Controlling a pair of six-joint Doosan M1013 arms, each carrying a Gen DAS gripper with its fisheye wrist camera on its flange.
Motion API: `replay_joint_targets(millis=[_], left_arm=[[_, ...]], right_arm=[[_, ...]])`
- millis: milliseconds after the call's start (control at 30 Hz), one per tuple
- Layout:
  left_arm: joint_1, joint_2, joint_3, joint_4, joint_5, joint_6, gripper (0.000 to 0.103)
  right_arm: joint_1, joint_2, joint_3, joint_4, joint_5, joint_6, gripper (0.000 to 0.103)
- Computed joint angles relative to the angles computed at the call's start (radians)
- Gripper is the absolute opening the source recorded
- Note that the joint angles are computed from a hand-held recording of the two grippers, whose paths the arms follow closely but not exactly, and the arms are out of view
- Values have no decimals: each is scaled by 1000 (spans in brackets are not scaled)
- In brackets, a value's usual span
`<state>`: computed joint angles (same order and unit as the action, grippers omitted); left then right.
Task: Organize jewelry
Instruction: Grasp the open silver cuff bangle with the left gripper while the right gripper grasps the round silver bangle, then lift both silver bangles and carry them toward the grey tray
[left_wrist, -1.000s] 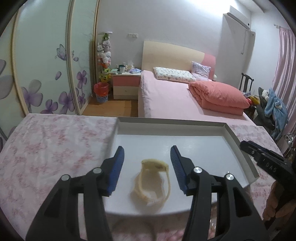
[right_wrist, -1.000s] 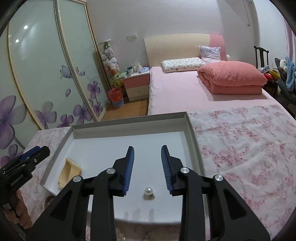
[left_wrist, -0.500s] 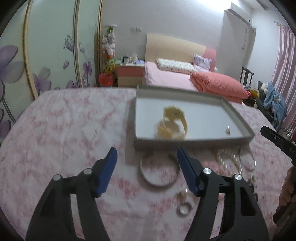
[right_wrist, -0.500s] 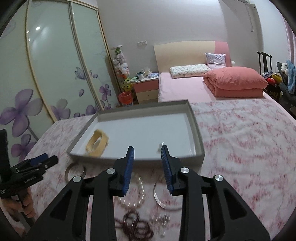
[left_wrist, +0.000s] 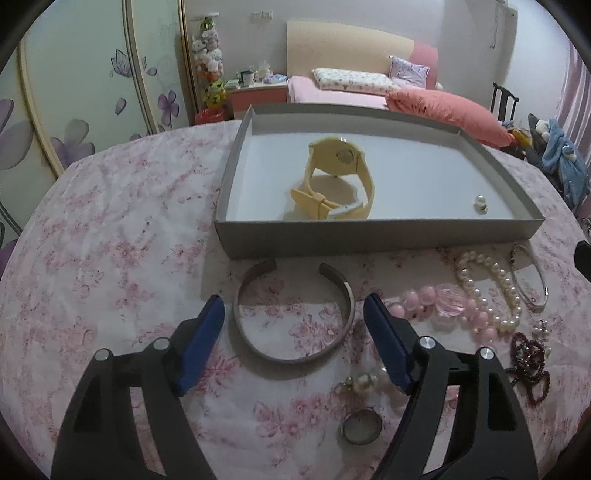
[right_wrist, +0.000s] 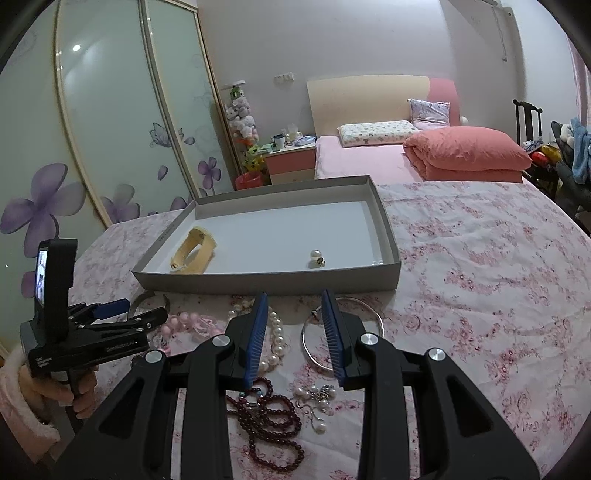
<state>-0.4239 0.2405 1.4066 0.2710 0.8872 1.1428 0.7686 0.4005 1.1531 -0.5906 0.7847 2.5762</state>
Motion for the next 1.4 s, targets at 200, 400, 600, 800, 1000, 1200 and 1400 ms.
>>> replay_joint_targets(millis=[200,400,600,800,1000,1200,1400], left_arm=[[1,6,-7,14,8,-19,66],[15,-9,7,-19,-2,-20,66],[41,-52,48,-19,-31,-61,66],[50,-84,78,9,-45,-91,66],[52,-98,95,7,-56,-85,66],[52,-96,95,-5,-63,-75,66],[54,-93,94,-15,-66,-63,66]], right_arm=[[-4,-4,11,0,-1,16,32],[-7,-17,33,-18,10,52,32],[-18,-20,41,-9,69,54,32],[-23,9,3,55,151,-39,45],[-27,34,-32,97,197,-122,61],[-38,59,-72,154,256,-198,73],[-45,88,-114,190,298,-270,82]])
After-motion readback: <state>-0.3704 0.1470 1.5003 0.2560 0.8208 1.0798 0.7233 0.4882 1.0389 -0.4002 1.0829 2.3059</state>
